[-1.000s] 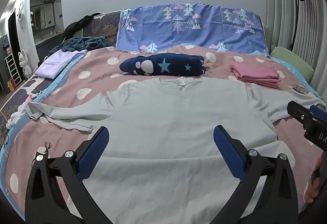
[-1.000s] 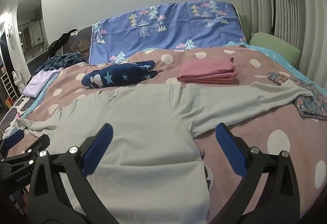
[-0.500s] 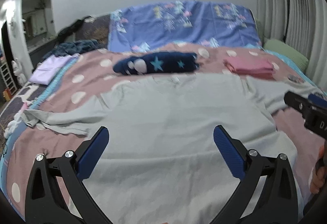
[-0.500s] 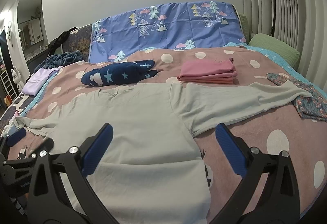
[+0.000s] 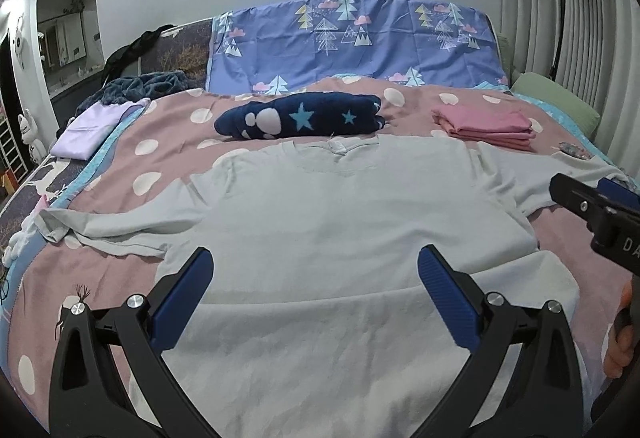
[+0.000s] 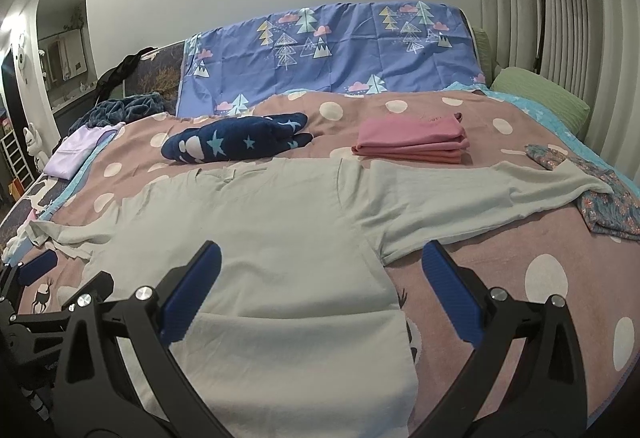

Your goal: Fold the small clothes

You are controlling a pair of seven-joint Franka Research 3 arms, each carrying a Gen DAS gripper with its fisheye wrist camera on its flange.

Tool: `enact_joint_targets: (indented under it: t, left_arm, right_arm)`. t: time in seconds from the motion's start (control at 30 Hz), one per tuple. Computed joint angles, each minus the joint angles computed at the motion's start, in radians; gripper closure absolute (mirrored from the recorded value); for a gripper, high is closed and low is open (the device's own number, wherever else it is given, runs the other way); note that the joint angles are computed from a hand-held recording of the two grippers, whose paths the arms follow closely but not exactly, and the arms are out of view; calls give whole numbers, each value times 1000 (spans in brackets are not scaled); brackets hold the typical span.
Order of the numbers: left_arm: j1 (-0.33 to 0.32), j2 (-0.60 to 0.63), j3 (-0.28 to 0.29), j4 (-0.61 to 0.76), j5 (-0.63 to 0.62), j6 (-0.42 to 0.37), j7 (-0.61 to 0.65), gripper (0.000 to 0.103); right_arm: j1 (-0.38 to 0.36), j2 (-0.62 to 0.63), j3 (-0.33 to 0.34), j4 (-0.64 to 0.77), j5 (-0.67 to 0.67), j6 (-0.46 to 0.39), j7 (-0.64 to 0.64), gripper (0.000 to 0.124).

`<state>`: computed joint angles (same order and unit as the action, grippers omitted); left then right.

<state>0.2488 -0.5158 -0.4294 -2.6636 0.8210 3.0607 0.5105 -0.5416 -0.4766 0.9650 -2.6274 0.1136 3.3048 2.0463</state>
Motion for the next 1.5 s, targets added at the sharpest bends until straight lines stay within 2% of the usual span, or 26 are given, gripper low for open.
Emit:
enact_joint_targets:
  t: [0.1, 0.23, 0.37, 0.43, 0.47, 0.6, 0.77, 1.5]
  left_arm:
    - [21, -8, -8, -8, 3, 37, -14, 1]
    - [98, -35, -73, -13, 7, 68, -47, 1]
    - [139, -45, -104, -22, -17, 100, -55, 1]
    - [213, -72, -156, -41, -29, 175, -73, 1]
    - [233, -82, -173, -46, -42, 189, -71, 1]
    - [205, -82, -165, -41, -74, 143, 1, 1]
    - [134, -60, -109, -50, -141, 126, 71, 1]
    - [133, -57, -116, -80, -243, 136, 153, 1]
  right_arm:
    - [-2, -1, 2, 0, -1, -3, 3, 23]
    - [-3, -1, 3, 0, -4, -1, 2, 23]
    - [-4, -1, 3, 1, -4, -1, 4, 23]
    - [-6, 2, 7, 4, -5, -6, 6, 23]
    - [-9, 0, 12, 5, -5, -8, 9, 23]
    - [-8, 1, 12, 2, -12, -6, 15, 23]
    - [-18, -1, 29, -1, -17, -6, 20, 23]
    - [-40, -5, 46, 19, -96, -47, 76, 23]
